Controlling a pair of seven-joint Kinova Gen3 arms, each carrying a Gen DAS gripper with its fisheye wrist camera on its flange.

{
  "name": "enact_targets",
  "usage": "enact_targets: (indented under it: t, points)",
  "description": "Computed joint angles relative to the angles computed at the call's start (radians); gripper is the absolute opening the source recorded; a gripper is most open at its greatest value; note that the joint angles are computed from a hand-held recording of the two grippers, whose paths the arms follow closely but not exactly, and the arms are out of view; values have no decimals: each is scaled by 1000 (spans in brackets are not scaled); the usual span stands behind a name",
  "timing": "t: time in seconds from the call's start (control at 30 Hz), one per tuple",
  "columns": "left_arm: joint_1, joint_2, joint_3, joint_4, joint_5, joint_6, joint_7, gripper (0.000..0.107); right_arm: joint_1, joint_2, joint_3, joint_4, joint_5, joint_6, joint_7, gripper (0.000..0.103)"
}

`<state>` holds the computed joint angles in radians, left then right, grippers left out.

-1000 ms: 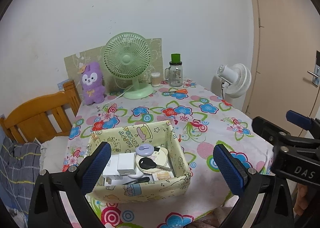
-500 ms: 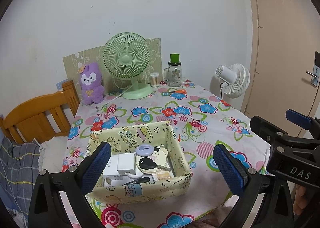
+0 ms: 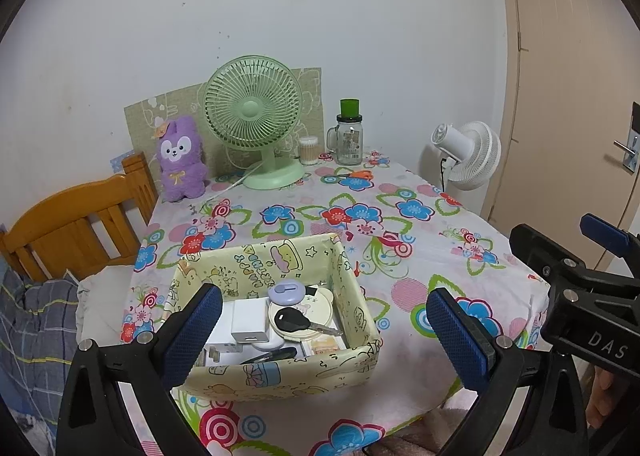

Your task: Organize rigid objects

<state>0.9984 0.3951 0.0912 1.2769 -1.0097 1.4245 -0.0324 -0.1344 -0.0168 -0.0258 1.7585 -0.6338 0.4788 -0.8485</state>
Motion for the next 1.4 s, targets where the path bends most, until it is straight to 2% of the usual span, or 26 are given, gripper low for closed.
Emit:
enact_targets:
  t: [1.4]
  points:
    - [0,9,-6,-8,8,-9,-9,103,-4,2,-3,7,18,-23,-8,103]
